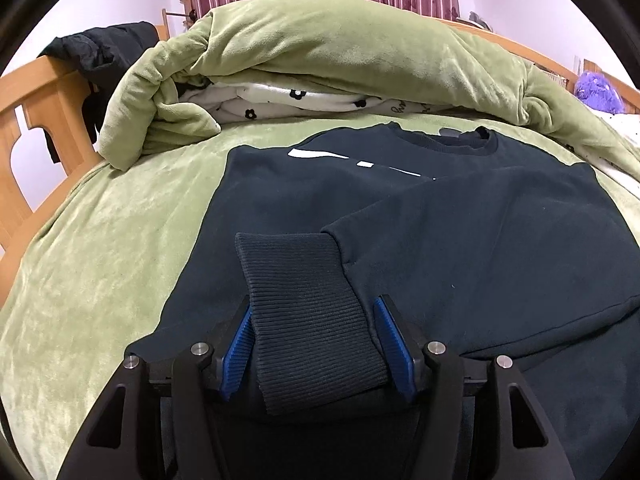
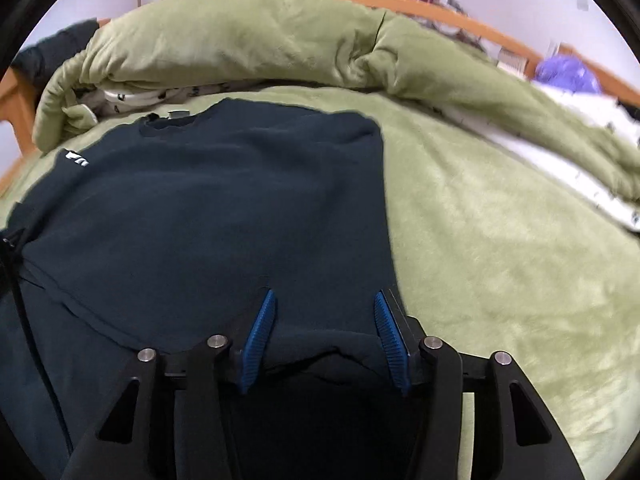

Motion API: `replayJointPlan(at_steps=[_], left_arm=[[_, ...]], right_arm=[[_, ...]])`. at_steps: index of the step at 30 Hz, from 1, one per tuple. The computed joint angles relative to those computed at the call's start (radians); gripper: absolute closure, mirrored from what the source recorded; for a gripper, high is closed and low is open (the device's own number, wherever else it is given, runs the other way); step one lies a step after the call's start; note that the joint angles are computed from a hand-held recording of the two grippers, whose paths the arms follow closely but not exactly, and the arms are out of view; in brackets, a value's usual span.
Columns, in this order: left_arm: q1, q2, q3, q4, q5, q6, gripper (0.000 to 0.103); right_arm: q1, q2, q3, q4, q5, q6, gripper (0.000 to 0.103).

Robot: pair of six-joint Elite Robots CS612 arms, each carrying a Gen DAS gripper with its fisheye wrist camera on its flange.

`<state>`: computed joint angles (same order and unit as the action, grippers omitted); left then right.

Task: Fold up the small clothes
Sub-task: 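Lift and lay the ribbed cuff flat, then open the left gripper, then move both grippers to the ribbed hem of the black sweatshirt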

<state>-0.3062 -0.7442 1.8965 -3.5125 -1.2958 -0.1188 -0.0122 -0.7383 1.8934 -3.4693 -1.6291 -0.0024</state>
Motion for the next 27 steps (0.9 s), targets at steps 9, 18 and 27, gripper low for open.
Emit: replayJointPlan(at_steps=[9,18,27], left_arm=[[0.008,0.002,-0.004,0.004,-0.025,-0.015,0.045],[0.022,-0.005,-0.003,0.015,-0.077,-0.041,0.045],[0.023,-0.088,0.117,0.008,-0.069,-0.025,0.051]], right_arm=[[-0.058,-0.005,-0.011,0.105,0.136,0.143,0.016],[-0.051,-0.012,0.000,0.104,0.117,0.128,0.016],[-0.050,-0.099,0.132,0.028,0.079,0.103,0.036]])
